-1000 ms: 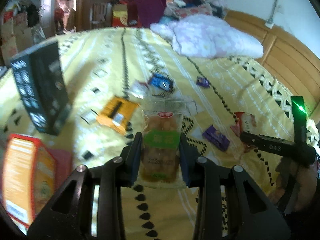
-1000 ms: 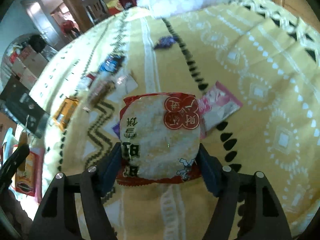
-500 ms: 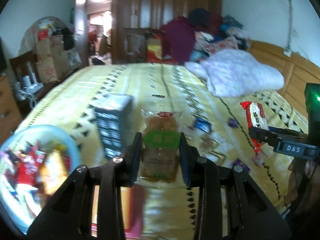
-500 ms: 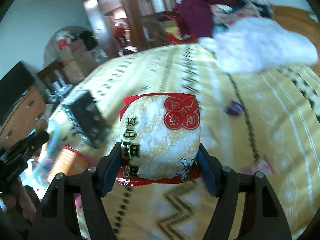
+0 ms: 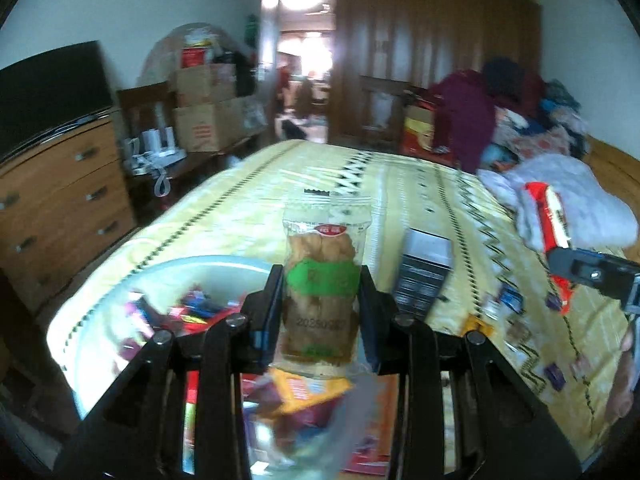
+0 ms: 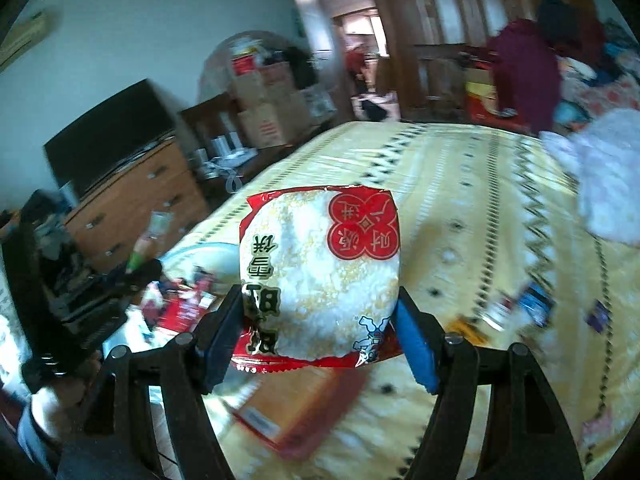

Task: Organize snacks
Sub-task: 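Carry both held bags over the clear snack bowl with both tools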

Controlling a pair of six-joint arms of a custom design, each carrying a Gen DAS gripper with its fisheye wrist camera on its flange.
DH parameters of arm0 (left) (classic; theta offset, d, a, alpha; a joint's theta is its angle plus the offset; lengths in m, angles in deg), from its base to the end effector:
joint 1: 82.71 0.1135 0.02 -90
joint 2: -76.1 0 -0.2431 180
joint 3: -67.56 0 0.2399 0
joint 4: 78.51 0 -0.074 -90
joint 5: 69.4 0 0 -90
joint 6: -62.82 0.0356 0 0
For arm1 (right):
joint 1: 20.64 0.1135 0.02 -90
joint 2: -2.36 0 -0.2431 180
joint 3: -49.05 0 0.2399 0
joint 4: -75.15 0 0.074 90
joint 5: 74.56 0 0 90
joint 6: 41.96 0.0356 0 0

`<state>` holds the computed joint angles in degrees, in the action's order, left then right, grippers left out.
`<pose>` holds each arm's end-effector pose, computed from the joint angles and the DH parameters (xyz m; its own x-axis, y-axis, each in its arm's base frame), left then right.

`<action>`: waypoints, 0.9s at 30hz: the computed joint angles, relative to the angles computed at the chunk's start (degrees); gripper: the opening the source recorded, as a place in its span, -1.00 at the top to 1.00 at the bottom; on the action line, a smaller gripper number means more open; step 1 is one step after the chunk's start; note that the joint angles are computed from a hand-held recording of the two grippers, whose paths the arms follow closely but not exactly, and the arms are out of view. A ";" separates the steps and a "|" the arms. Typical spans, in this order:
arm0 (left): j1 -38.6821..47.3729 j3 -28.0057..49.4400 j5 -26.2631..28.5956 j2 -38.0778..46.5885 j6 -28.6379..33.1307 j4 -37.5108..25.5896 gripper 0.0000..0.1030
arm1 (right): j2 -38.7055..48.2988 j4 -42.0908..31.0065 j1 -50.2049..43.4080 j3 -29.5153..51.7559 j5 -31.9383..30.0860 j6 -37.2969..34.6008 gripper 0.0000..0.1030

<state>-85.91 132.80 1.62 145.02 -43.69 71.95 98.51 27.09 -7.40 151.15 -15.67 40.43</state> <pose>0.2623 -0.0031 0.2659 -0.4622 -0.2433 -0.8527 -0.3653 0.9285 -0.0669 0.3483 0.1009 0.3100 -0.5716 -0.2510 -0.7812 -0.6506 0.7187 0.2452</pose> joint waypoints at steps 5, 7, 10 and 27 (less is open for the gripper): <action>9.95 0.43 3.76 0.87 3.12 -1.12 0.33 | 4.57 -2.98 9.91 9.39 3.00 2.40 -0.45; 12.97 0.43 4.77 1.64 4.13 -0.91 0.33 | 6.18 -4.04 13.22 12.40 4.34 2.56 -0.45; 16.24 0.12 6.26 2.00 4.48 -0.99 0.33 | 10.50 -7.15 17.02 18.99 4.85 3.58 -0.45; 25.70 -2.35 12.19 3.59 7.28 0.53 0.33 | 31.13 -20.49 26.66 46.56 8.66 4.49 -0.45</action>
<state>-60.20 130.46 13.82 148.61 -36.41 72.48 129.63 6.60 19.25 197.71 -7.02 44.92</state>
